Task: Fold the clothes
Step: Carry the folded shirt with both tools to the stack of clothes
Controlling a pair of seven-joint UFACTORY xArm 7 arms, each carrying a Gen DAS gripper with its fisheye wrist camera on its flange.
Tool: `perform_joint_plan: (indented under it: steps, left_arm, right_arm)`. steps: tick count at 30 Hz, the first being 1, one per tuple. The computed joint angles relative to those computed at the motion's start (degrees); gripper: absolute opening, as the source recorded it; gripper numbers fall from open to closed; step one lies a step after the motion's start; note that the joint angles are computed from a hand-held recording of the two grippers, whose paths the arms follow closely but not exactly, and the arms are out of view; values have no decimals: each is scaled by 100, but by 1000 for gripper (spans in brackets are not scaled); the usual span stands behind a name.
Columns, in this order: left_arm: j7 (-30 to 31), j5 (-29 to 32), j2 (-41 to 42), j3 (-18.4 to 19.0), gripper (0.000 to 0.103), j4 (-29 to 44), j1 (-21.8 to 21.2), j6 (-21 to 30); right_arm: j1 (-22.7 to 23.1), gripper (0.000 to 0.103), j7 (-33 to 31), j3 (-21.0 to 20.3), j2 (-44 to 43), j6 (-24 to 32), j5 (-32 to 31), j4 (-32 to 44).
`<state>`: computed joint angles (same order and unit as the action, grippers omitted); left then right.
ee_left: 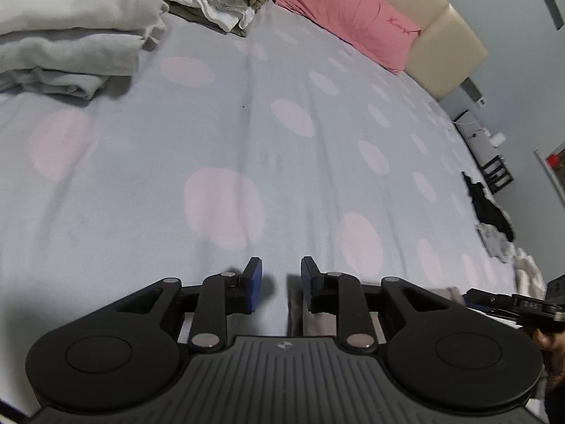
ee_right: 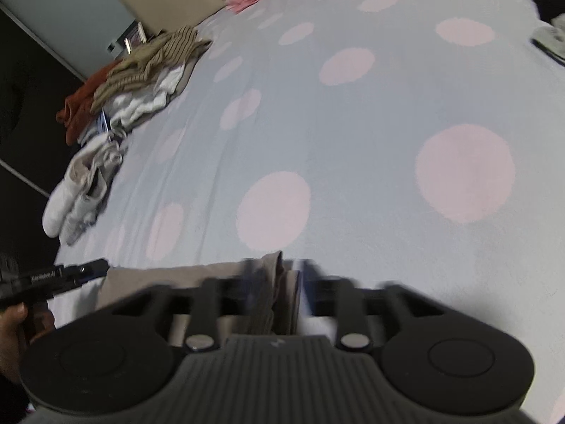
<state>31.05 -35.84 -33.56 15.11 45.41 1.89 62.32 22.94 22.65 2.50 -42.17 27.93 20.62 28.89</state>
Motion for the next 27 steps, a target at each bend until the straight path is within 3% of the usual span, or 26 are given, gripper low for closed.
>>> perform_joint_plan:
  steps: [1, 3, 5, 7, 12, 22, 23, 24, 25, 26, 27]
  left_arm:
    - [18, -21, 21, 134, 25, 88, -18, 290]
    - [-6, -106, 77, 328, 47, 216, -6, 882]
    - [-110, -98, 15, 308, 56, 171, 125, 1155]
    - [-116, -26, -58, 270, 56, 95, 216, 1350]
    - [-42, 57, -85, 168, 56, -44, 297, 1690]
    - [-7, -305, 171, 34, 55, -185, 394, 1649]
    - [4, -330, 154, 2, 54, -211, 382, 1620]
    - [-1, -336, 177, -5, 33, -188, 359, 1670]
    - [-5, -343, 203, -13, 15, -160, 338, 1722]
    - [-22, -362, 232, -8, 8, -135, 328, 1780]
    - [-63, -411, 267, 31, 8, -114, 342, 1850]
  right_arm:
    - [45, 47, -42, -86, -139, 106, 42, -28]
    - [153, 50, -114, -275, -391, 404, 202, -73]
    - [255, 58, -181, -430, -611, 690, 422, -135]
    - [307, 65, -192, -498, -768, 986, 629, -179]
    - [365, 66, -215, -365, -966, 1338, 958, -311]
    - [849, 69, -585, -349, -480, 568, 1767, -458]
    - [907, 65, -667, -387, -404, 510, 1828, -436]
    - [958, 56, -754, -422, -330, 463, 1885, -410]
    - [932, 30, -761, -418, -256, 495, 1871, -367]
    - [936, 20, -770, -456, -252, 497, 1948, -374]
    - [950, 19, -789, -505, -259, 487, 2050, -393]
